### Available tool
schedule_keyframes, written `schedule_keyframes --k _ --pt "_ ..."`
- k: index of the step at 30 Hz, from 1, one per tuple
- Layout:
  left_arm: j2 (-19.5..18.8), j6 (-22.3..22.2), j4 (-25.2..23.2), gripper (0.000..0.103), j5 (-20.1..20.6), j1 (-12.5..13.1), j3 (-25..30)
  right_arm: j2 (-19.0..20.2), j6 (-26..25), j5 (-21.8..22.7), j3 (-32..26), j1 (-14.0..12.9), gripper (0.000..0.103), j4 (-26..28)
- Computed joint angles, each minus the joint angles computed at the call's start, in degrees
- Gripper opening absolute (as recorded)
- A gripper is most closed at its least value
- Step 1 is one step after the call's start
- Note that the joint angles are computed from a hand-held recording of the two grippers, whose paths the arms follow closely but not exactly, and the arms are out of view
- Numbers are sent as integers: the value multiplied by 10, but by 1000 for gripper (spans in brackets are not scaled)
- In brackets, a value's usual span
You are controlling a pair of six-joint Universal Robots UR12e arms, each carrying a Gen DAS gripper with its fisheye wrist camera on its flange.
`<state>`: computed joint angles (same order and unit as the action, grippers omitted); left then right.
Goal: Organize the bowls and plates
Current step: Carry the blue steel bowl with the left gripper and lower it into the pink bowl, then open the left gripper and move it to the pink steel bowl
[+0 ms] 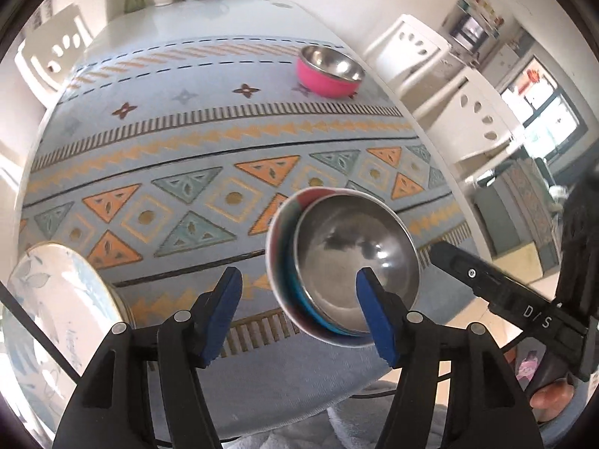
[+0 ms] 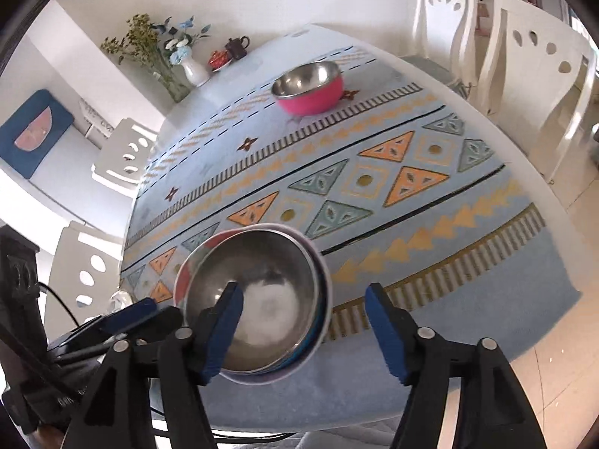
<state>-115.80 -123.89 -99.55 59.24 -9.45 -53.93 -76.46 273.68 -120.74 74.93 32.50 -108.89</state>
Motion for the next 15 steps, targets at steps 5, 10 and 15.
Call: schedule_keyframes --k 5,10,15 --pt "-7 -19 -14 61 7 2 6 -17 55 16 33 -1 66 -24" --pt "-5 -3 -31 61 -2 2 8 -24 74 27 48 1 66 -40" --pt "-15 23 -76 61 -57 7 49 -34 65 -26 40 7 66 -37"
